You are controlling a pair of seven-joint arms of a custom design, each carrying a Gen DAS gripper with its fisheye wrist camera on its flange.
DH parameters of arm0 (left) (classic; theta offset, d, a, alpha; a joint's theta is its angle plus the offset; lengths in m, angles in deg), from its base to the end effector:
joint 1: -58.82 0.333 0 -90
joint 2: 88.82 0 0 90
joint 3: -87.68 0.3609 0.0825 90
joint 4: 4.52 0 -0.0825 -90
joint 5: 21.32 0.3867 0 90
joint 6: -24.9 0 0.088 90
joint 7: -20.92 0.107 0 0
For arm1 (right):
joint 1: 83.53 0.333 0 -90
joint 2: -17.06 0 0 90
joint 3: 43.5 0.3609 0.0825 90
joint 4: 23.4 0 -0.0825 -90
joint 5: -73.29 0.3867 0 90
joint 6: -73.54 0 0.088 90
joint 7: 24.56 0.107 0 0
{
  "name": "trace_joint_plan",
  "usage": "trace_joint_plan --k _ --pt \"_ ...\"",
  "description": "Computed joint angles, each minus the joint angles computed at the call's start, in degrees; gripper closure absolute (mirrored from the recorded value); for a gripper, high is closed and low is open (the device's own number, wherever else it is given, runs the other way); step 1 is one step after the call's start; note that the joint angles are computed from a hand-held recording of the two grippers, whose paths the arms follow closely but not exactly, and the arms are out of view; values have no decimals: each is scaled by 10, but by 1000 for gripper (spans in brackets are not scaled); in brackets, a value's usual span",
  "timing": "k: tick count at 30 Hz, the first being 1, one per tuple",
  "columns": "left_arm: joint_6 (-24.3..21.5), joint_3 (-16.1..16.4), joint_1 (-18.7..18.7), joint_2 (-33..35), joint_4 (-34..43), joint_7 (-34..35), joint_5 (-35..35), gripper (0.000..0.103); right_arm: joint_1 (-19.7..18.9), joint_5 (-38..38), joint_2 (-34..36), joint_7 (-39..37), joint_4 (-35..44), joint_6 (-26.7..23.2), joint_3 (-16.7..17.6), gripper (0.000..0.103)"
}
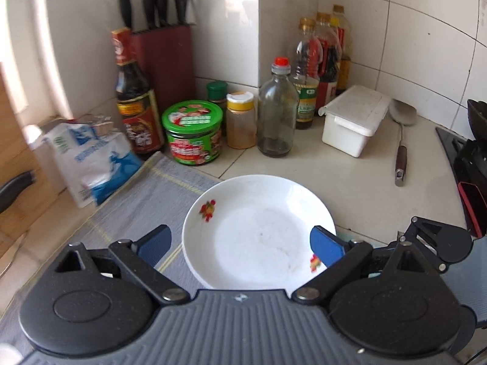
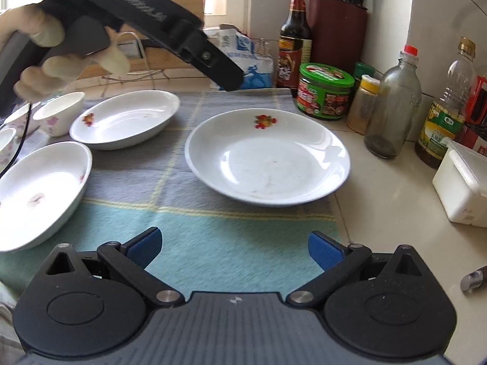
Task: Organize plates and bowls
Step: 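Move the left gripper back to the large plate with the brown stain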
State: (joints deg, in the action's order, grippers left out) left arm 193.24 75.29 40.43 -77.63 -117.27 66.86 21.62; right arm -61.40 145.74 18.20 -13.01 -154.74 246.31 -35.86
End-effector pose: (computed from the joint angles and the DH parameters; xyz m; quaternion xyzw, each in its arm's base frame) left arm 0.5368 -0.3599 0.4989 -0.4960 0.7679 -0.3315 0.2331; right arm 0.4969 0.2028 0.4290 -0.8306 0.3987 -0.1631 0.3530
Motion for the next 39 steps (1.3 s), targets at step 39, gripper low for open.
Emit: trace_joint_plan --k 39 --pt "-343 -64 -32 -344 -306 -427 24 5 58 41 -10 -216 -9 -190 24 0"
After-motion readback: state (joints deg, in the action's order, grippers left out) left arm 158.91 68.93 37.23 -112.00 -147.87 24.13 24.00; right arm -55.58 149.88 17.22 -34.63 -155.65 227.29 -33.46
